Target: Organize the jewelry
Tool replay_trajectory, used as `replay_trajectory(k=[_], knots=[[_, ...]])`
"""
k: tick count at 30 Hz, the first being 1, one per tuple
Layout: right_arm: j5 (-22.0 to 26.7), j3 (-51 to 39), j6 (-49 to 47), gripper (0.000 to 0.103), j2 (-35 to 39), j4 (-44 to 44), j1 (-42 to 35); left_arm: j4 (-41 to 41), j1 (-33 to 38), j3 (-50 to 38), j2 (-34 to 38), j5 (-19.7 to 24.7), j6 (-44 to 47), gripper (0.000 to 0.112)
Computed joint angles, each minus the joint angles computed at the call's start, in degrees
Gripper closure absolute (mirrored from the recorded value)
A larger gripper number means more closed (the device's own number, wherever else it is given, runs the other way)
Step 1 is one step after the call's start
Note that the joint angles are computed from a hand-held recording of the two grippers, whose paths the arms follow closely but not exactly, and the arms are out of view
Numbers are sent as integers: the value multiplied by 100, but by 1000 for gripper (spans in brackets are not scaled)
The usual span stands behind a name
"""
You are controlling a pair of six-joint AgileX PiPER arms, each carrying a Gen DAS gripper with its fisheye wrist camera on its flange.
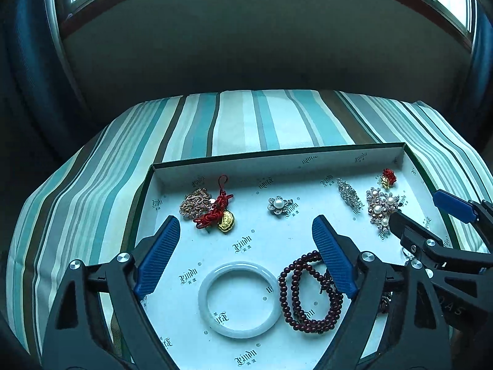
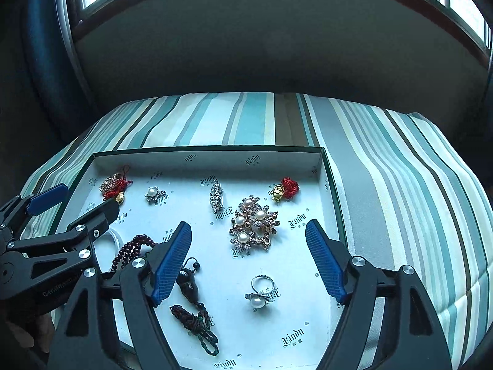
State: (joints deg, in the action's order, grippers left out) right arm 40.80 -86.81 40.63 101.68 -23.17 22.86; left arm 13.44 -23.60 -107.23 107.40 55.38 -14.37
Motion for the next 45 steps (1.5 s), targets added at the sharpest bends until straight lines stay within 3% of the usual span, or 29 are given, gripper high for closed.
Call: replay_trajectory(k=[9, 16, 31, 45], knots=[[169, 1020, 1207, 28, -907, -972, 779, 158, -79, 1751, -1606, -402, -476, 24], [557, 1479, 1845, 28, -1573, -1525, 1436, 456, -187, 2548, -2587, -305, -851, 24], [1763, 1434, 2742, 27, -2366, -2741, 2940, 1065, -733, 2707, -3858, 236, -1373, 20], [2118, 1459, 3012, 27, -2514, -3096, 3403, 1257, -909, 2815, -4133, 395, -1583, 20]])
